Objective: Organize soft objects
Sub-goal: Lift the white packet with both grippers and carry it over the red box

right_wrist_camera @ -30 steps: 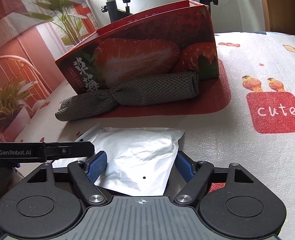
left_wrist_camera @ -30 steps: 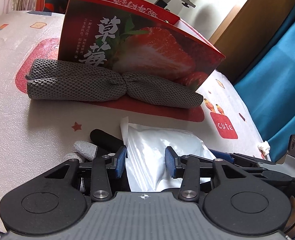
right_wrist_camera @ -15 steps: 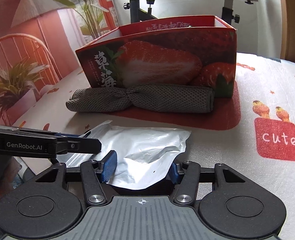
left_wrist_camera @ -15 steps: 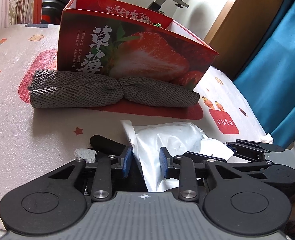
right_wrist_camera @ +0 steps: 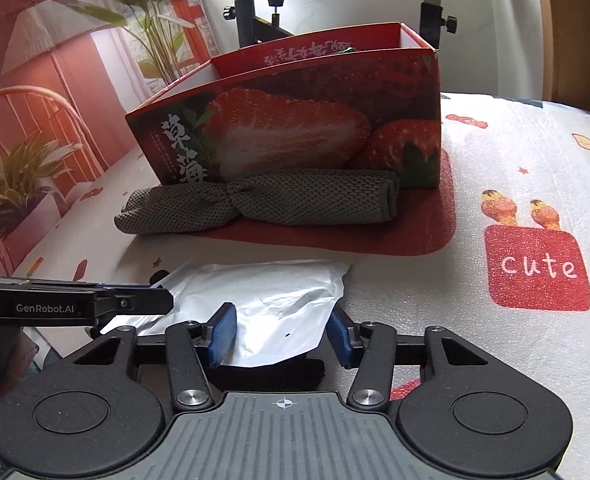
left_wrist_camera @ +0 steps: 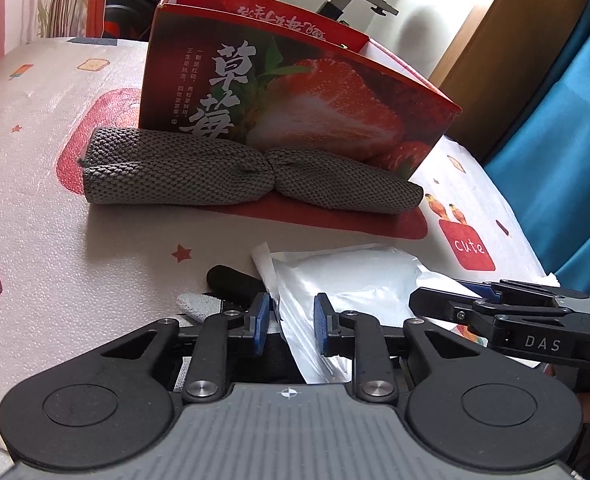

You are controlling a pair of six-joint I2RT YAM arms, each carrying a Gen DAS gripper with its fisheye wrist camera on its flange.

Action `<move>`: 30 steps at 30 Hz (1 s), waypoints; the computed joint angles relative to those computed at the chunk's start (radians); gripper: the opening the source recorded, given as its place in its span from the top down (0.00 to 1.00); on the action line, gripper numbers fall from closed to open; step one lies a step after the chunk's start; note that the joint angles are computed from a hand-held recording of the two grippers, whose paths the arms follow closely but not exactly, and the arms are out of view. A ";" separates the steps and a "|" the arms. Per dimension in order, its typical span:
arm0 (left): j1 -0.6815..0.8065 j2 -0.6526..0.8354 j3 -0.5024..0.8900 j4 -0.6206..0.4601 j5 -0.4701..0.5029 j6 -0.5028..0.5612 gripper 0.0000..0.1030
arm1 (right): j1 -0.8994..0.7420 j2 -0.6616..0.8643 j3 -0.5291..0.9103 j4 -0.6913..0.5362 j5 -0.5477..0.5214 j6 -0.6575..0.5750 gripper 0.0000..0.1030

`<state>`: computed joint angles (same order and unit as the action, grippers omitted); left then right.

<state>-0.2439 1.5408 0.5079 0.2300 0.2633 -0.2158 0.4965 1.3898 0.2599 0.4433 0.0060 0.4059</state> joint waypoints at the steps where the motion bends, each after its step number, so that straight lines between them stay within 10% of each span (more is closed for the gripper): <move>1: 0.002 -0.002 -0.003 0.001 0.002 0.002 0.75 | -0.004 -0.002 0.000 -0.004 0.001 -0.004 0.66; 12: -0.030 -0.042 -0.016 -0.001 -0.071 0.012 0.95 | 0.148 0.007 0.037 -0.082 0.240 -0.202 0.92; 30: 0.014 -0.280 0.061 -0.004 -0.103 0.073 0.96 | 0.134 -0.247 0.146 -0.201 0.241 -0.323 0.93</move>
<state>-0.2302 1.2609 0.5688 0.2264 0.1608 -0.1432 0.6304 1.1430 0.4054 0.2424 0.2470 0.0830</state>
